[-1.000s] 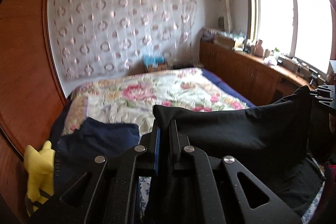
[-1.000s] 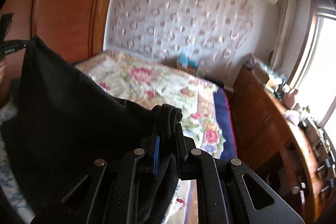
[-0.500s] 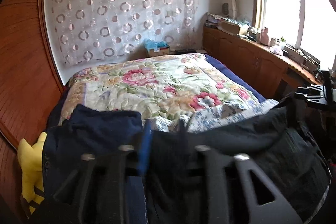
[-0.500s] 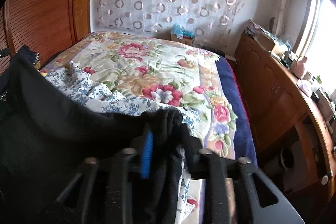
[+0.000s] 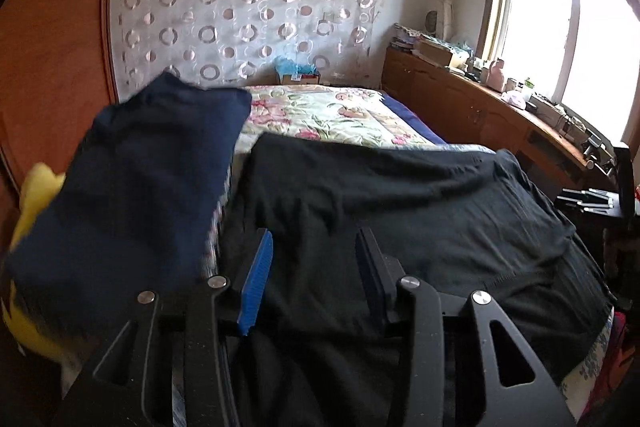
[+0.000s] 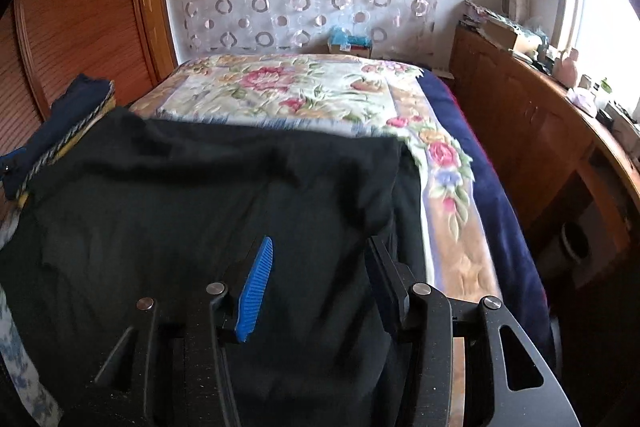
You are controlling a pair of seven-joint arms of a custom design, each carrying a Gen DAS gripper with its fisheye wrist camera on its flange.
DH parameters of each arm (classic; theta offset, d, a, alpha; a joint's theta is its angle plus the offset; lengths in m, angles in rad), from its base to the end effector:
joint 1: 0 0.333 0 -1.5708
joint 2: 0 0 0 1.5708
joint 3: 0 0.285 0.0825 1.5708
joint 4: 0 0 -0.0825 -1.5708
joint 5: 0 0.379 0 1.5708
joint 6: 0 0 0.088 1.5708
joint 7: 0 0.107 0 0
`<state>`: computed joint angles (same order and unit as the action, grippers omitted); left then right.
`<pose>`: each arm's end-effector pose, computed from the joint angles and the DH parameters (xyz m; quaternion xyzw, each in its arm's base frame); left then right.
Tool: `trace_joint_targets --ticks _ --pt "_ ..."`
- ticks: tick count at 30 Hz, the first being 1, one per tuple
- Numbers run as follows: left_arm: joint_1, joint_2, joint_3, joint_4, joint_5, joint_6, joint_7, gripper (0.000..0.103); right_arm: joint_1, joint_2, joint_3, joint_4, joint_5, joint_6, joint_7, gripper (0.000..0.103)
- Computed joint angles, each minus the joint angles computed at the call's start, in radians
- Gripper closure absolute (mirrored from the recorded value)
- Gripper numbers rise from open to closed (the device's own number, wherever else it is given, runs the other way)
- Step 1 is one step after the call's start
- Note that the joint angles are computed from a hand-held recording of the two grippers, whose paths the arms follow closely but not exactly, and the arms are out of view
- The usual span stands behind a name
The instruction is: Fold small clothes
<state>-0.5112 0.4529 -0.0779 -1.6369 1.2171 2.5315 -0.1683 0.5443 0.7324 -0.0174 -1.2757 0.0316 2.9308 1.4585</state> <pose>0.5724 -0.3866 0.3727 -0.7120 0.5395 -0.3234 0.3120 0.6632 0.3885 0.4096 -0.7965 0.4091 -0.2386 0.3759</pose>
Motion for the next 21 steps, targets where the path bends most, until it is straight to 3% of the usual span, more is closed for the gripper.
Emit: trace_joint_targets --ticks 7,9,11,14,16,17,19,21 --pt "-0.016 -0.025 -0.016 -0.069 0.022 -0.007 -0.092 0.059 0.049 -0.134 -0.055 -0.247 -0.013 0.107 0.070 0.053" --pt "-0.021 -0.041 -0.017 -0.091 0.038 -0.012 -0.126 0.059 0.040 -0.159 -0.047 -0.288 -0.006 0.121 0.075 0.053" --pt "-0.017 -0.048 -0.029 -0.100 0.021 -0.036 -0.110 0.059 0.035 -0.176 -0.044 -0.320 -0.001 0.133 0.074 0.053" --pt "0.000 -0.052 -0.041 -0.116 -0.002 -0.008 -0.087 0.059 0.006 -0.215 -0.013 -0.380 0.026 0.161 0.063 0.053" --pt "0.009 -0.055 -0.044 -0.126 -0.016 0.009 -0.077 0.058 0.032 -0.238 -0.045 -0.424 0.025 0.180 0.080 0.053" --pt "0.014 -0.058 -0.046 -0.135 -0.028 0.015 -0.065 0.058 0.020 -0.244 -0.033 -0.429 0.032 0.177 0.072 0.053" --pt "0.025 -0.052 -0.051 -0.133 -0.062 0.032 -0.026 0.052 0.009 -0.244 -0.021 -0.429 0.041 0.172 0.065 0.053" --pt "0.022 -0.048 -0.049 -0.128 -0.079 0.029 -0.010 0.034 0.007 -0.230 -0.018 -0.403 0.046 0.157 0.065 0.053"
